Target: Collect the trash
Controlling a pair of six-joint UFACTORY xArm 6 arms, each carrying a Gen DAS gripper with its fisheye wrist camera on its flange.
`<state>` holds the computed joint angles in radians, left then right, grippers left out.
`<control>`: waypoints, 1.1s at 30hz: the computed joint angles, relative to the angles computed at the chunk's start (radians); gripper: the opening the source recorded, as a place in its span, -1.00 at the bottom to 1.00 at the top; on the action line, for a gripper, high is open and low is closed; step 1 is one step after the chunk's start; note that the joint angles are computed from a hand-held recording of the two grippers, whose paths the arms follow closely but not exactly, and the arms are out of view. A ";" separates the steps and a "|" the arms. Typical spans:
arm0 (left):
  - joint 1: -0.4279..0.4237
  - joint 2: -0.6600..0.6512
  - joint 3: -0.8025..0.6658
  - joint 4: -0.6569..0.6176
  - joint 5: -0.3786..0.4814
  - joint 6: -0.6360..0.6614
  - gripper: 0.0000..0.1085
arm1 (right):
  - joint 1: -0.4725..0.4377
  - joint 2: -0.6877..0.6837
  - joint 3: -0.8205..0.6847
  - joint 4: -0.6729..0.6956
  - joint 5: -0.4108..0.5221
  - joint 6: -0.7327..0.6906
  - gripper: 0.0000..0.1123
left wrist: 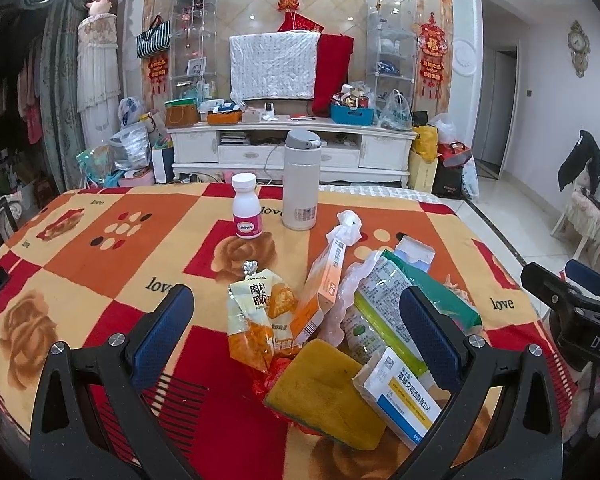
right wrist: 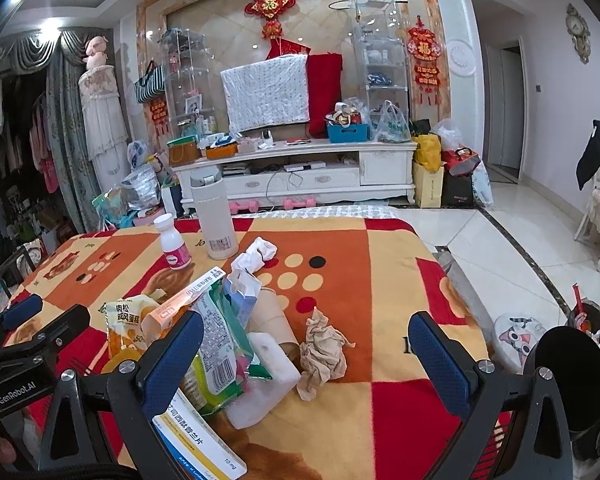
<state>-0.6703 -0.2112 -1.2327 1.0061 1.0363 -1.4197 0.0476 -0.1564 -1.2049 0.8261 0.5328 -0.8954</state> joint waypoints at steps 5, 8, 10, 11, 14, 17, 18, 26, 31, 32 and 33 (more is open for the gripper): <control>0.007 0.006 -0.001 -0.012 -0.001 0.006 0.89 | 0.000 0.005 0.000 -0.012 -0.001 0.008 0.81; 0.008 0.002 0.005 -0.011 -0.003 -0.001 0.89 | 0.000 0.006 0.001 -0.033 -0.005 0.015 0.81; 0.012 0.003 0.006 -0.015 -0.011 -0.005 0.89 | -0.001 0.011 -0.005 -0.055 -0.002 0.027 0.81; 0.014 0.002 0.008 -0.016 -0.013 -0.007 0.89 | -0.002 0.011 -0.004 -0.061 -0.002 0.029 0.81; 0.016 0.000 0.011 -0.015 -0.019 -0.011 0.89 | -0.005 0.015 -0.016 -0.109 0.011 0.058 0.81; 0.017 0.002 0.011 -0.018 -0.024 -0.011 0.89 | -0.006 0.012 -0.010 -0.084 0.008 0.046 0.81; 0.016 0.003 0.011 -0.018 -0.026 -0.011 0.89 | -0.006 0.013 -0.012 -0.080 0.013 0.050 0.81; 0.021 0.002 0.016 -0.026 -0.038 -0.011 0.89 | -0.011 0.021 -0.028 -0.081 0.050 0.085 0.81; 0.020 -0.004 0.021 -0.021 -0.033 -0.015 0.89 | -0.007 0.023 -0.026 -0.053 0.034 0.052 0.81; 0.021 -0.005 0.023 -0.023 -0.033 -0.014 0.89 | -0.007 0.022 -0.025 -0.053 0.030 0.048 0.81; 0.023 -0.007 0.025 -0.026 -0.033 -0.015 0.89 | -0.008 0.023 -0.026 -0.054 0.032 0.049 0.81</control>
<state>-0.6476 -0.2186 -1.2079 0.9802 1.0033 -1.4344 0.0398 -0.1338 -1.2306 0.7725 0.5645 -0.8463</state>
